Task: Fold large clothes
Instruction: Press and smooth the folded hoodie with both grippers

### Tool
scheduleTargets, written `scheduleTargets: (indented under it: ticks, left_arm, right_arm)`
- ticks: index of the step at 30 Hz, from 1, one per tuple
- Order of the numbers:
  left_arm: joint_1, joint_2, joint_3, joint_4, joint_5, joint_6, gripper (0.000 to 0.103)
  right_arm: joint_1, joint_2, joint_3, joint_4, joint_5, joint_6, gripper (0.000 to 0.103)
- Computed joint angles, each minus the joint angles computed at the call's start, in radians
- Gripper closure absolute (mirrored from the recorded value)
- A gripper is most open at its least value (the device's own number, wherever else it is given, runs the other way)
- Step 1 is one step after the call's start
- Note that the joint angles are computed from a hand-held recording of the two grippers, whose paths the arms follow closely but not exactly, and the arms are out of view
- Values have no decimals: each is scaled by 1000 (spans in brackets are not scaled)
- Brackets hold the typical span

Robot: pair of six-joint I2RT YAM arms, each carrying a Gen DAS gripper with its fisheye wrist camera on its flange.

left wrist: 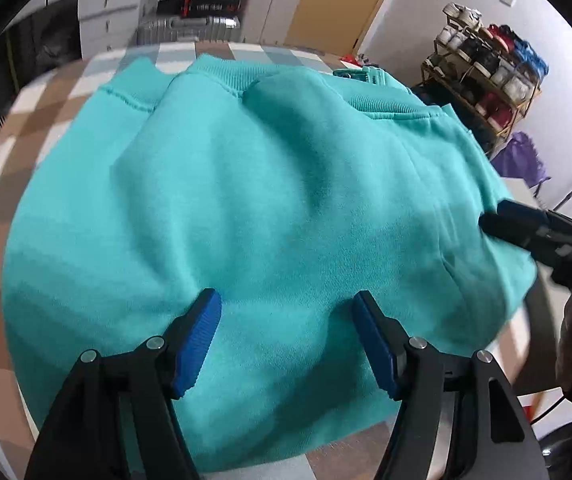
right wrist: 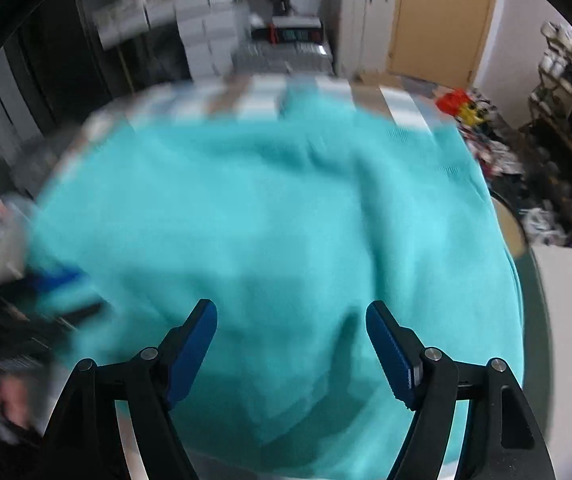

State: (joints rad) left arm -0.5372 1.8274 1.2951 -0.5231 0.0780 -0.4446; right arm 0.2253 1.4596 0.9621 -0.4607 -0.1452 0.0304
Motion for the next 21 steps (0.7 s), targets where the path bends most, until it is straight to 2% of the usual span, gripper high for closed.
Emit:
scheduleTargets:
  ticks: [1,3,6,8,10,12,14,16,17,21]
  left_arm:
    - [11,2,2,0,25,-7,40]
    - [12,-22,-36,20,50,-37,40]
    - [-8,-49,-60,21,51,-73,40]
    - [-25,-50,-64,18,30,-77,40]
    - [-41,-61,-72,12,7,-73,40]
    - [-48,-63,-75,12,-7,-73,40]
    - [-57,-76,-94,23,-24,-70,40]
    - [-71,-88,-116,44,-50,-64,40]
    - [-77,-93,-124,48,-62,-52,39]
    - [-74,-123,-154,51,-59,-36,39]
  right_arm:
    - [10,24,39,-23,-23,14,25]
    - [53,100,117,-50,2,23,25]
    - [119,289,244,-98,105,31,25]
    - [159,378,259,-79,183,65,23]
    - [200,386,231,-19,263,82,22]
    - [218,384,260,-75,286,87,22]
    - [191,368,292,-131,227,69,26]
    - [135,308,306,-162,142,51,36]
    - [108,294,330,-171,144,41,35]
    - [47,310,401,-183,285,-19,33]
